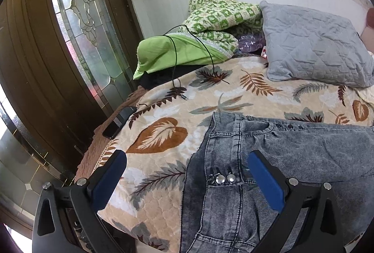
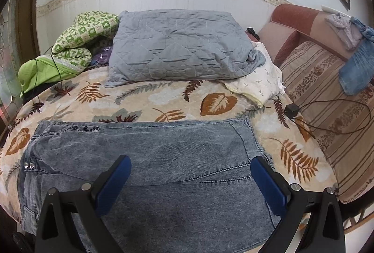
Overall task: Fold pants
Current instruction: 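Grasp the jeans waistband edge with the left gripper while the right gripper grasps it too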
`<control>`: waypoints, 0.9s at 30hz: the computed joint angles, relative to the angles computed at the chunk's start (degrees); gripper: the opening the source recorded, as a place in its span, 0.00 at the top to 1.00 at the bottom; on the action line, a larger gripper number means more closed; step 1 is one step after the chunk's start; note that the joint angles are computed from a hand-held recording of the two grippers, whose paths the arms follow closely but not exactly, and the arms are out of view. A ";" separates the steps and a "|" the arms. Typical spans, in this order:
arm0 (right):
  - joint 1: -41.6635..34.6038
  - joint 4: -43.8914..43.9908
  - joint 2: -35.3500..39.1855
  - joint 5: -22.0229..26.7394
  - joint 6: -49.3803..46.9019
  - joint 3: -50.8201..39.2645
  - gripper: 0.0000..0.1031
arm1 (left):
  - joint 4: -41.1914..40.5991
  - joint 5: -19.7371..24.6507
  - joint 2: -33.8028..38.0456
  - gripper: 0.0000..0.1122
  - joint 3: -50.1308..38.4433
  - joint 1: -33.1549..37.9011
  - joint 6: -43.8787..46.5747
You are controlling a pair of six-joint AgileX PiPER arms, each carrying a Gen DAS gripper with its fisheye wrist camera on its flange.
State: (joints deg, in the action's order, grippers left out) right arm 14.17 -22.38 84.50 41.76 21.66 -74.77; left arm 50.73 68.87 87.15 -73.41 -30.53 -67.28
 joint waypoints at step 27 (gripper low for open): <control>-14.44 24.24 23.05 8.07 -28.45 -29.12 0.00 | -27.06 -1.09 28.11 0.08 -36.66 27.31 39.83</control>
